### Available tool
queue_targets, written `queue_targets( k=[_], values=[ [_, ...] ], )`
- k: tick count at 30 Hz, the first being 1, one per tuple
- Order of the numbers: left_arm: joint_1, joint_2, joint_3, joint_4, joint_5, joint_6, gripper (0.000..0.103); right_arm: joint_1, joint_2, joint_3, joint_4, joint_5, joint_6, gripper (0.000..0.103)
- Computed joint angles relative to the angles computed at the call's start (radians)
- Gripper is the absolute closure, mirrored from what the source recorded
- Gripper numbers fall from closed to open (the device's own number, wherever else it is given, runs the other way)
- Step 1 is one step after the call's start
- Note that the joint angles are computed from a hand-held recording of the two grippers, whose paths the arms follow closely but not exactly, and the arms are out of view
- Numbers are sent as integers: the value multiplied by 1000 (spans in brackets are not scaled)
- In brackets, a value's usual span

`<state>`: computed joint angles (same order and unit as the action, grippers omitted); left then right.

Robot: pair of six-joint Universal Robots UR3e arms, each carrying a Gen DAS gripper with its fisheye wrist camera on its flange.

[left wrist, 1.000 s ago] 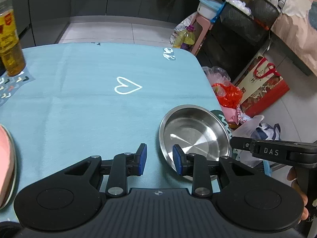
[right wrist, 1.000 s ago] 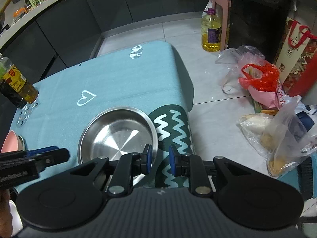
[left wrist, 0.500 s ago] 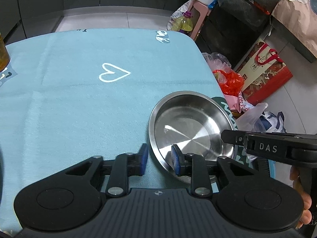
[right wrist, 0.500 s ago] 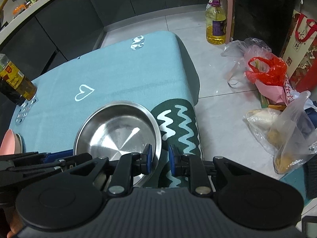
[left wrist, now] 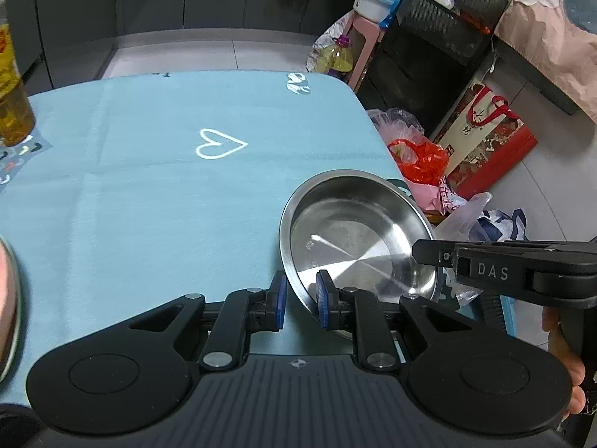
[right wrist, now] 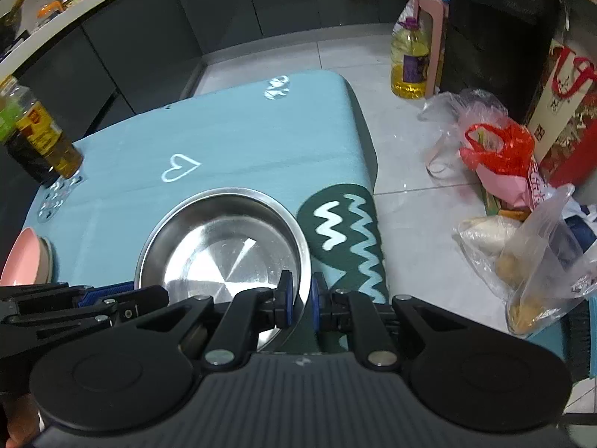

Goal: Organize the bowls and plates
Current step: 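Grasp the steel bowl rim with the left gripper while the right gripper grasps it, then carry the steel bowl with both grippers and lower it into the pink dish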

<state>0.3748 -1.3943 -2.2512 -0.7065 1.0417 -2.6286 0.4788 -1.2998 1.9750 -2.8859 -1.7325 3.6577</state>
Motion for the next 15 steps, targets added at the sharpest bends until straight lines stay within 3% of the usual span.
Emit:
queue_targets(
  k=[15],
  values=[
    [410, 332, -26, -438, -156, 338, 87, 185, 113, -274, 118, -89, 3, 103]
  ],
)
